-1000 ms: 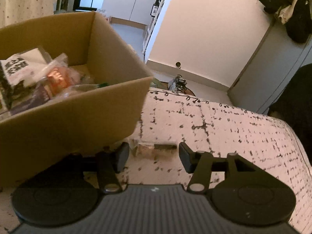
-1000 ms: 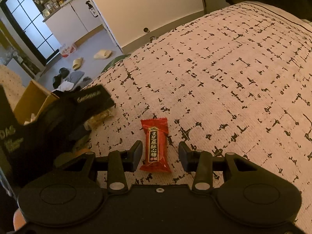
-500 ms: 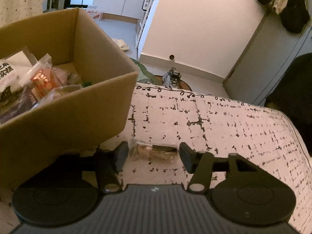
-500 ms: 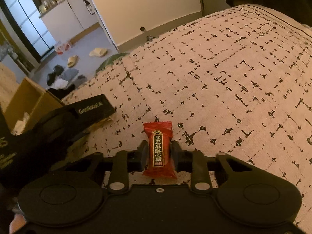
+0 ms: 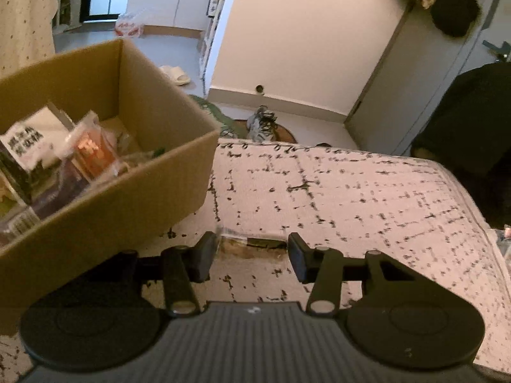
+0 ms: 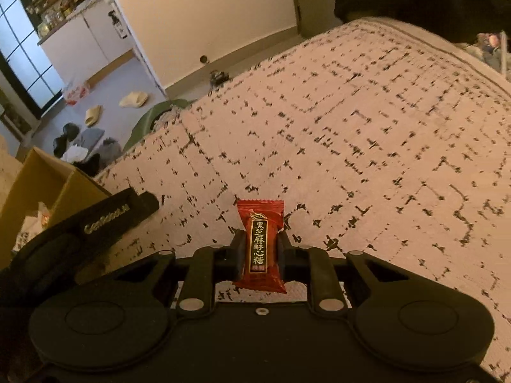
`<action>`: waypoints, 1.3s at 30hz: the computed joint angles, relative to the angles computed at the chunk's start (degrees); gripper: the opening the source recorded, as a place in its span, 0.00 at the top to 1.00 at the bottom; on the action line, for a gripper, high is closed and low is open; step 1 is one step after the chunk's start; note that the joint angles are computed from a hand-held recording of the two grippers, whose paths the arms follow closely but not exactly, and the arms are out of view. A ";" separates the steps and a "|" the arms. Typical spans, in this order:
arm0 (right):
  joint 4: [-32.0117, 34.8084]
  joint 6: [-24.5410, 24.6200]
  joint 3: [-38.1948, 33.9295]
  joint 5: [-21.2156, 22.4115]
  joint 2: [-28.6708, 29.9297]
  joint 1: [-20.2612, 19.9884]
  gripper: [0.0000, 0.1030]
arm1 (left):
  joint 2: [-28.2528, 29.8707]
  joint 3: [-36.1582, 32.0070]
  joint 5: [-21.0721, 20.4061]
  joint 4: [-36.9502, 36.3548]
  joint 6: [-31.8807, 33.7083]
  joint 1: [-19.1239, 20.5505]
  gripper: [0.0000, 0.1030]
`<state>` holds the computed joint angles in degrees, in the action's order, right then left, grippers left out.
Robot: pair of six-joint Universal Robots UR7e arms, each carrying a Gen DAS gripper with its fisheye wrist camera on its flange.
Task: Organize snacks
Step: 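Carry both items over the box and open both tools to drop them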
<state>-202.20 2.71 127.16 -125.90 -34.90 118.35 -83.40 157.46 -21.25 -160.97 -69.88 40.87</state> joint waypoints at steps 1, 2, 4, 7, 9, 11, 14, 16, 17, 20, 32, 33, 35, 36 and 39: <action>-0.11 0.35 0.25 -0.24 -0.48 0.60 0.81 | -2.43 0.03 -0.16 4.18 -2.02 -0.98 0.54; -0.22 0.64 0.47 -0.44 -0.97 1.18 0.81 | -4.06 -0.12 -0.34 6.96 -3.23 -1.57 0.54; -0.93 1.07 0.58 -1.23 -1.53 2.46 0.81 | -8.37 -0.31 -0.62 13.69 -6.12 -3.15 0.54; -0.87 2.23 0.19 -2.44 -2.31 4.79 0.81 | -14.59 -0.97 -0.72 23.63 -9.96 -5.84 0.54; -0.61 2.41 -0.35 -3.26 -2.48 6.34 0.81 | -18.56 -1.52 -0.81 30.06 -12.45 -7.66 0.54; -1.04 2.27 -0.73 -3.59 -2.44 7.71 0.81 | -23.14 -2.19 -1.31 37.50 -15.51 -9.61 0.54; -1.62 4.17 -0.98 -4.98 -2.24 9.88 0.81 | -29.75 -3.58 -2.81 48.51 -19.86 -12.32 0.54; -1.80 4.76 -1.25 -5.19 -2.05 11.33 0.81 | -33.87 -4.40 -3.14 56.58 -22.99 -14.58 0.54; -1.73 4.77 -1.45 -5.40 -1.99 12.07 0.81 | -35.57 -4.72 -3.08 60.05 -24.38 -15.65 0.54; -1.70 5.44 -2.33 -5.52 -1.73 13.77 0.81 | -40.96 -5.77 -3.59 68.32 -26.76 -18.01 0.54; -3.10 5.92 -7.25 -3.64 3.19 18.35 0.81 | -56.63 -11.32 -3.58 93.40 -30.78 -20.92 0.54; -3.53 5.56 -7.78 -3.31 3.70 18.51 0.81 | -57.68 -11.48 -3.37 93.92 -30.12 -20.53 0.54; -3.74 5.70 -8.76 -3.02 4.65 18.67 0.81 | -59.34 -11.90 -2.59 92.63 -26.68 -18.67 0.54; -3.66 5.79 -9.38 -2.98 5.25 18.82 0.81 | -59.94 -12.08 -2.13 91.87 -24.93 -17.77 0.54; -3.58 5.62 -10.73 -2.45 6.86 18.35 0.81 | -61.15 -11.91 -0.55 85.65 -16.99 -13.96 0.54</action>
